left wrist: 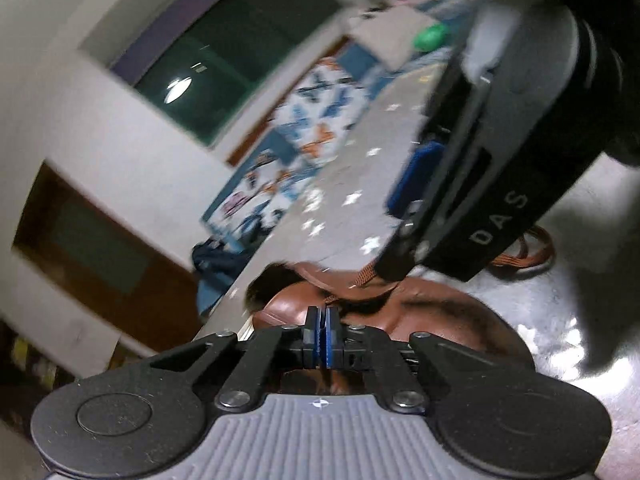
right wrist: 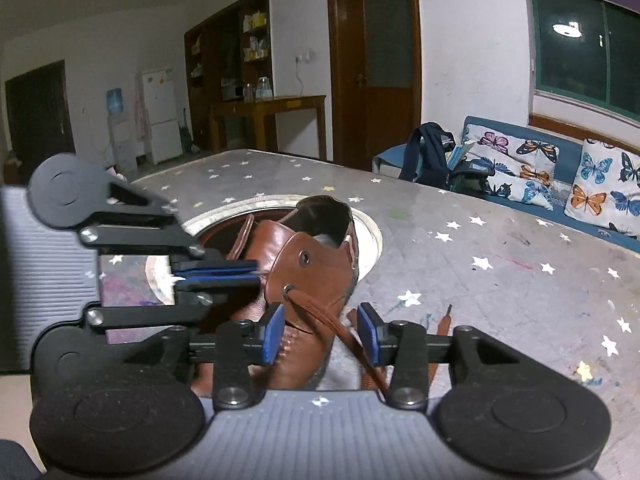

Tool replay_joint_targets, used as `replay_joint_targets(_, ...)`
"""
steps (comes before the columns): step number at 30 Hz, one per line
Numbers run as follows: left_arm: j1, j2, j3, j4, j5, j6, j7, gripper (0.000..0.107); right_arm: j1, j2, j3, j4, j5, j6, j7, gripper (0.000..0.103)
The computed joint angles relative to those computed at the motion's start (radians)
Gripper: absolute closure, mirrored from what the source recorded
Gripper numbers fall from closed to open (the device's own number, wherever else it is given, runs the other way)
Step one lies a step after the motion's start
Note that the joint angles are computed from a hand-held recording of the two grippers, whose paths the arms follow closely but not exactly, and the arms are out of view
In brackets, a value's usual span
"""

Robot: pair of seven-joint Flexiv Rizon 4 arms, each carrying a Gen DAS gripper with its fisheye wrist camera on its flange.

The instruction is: Lace up shoes with both hands

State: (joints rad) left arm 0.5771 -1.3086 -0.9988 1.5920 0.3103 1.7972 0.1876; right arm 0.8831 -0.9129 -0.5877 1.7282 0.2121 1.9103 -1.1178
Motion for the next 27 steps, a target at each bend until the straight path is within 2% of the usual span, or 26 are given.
replay_joint_targets(6,0.032,-0.003,-0.020,0.018,0.006,0.070,-0.125,0.104,0.018,-0.027,-0.020,-0.026,0.019,-0.002,0.023,0.060)
replay_joint_targets(8,0.043,-0.008,-0.029,0.023,0.022,0.086,-0.168,0.104,0.024,-0.040,-0.030,-0.040,0.023,-0.003,0.032,0.051)
replay_joint_targets(9,0.047,-0.011,-0.033,0.023,0.033,0.100,-0.186,0.104,0.035,-0.052,-0.047,-0.047,0.028,-0.005,0.036,0.050)
replay_joint_targets(13,0.060,-0.004,-0.037,0.029,0.051,0.133,-0.275,0.104,0.087,-0.115,-0.133,-0.085,0.054,-0.039,0.086,0.048)
replay_joint_targets(21,0.090,0.015,-0.021,0.017,0.099,0.236,-0.424,0.104,0.238,-0.315,-0.412,-0.107,0.065,-0.152,0.294,0.047)
replay_joint_targets(27,0.043,0.039,0.051,-0.051,0.078,0.366,-0.521,0.104,0.287,-0.377,-0.492,-0.087,0.017,-0.182,0.402,0.046)
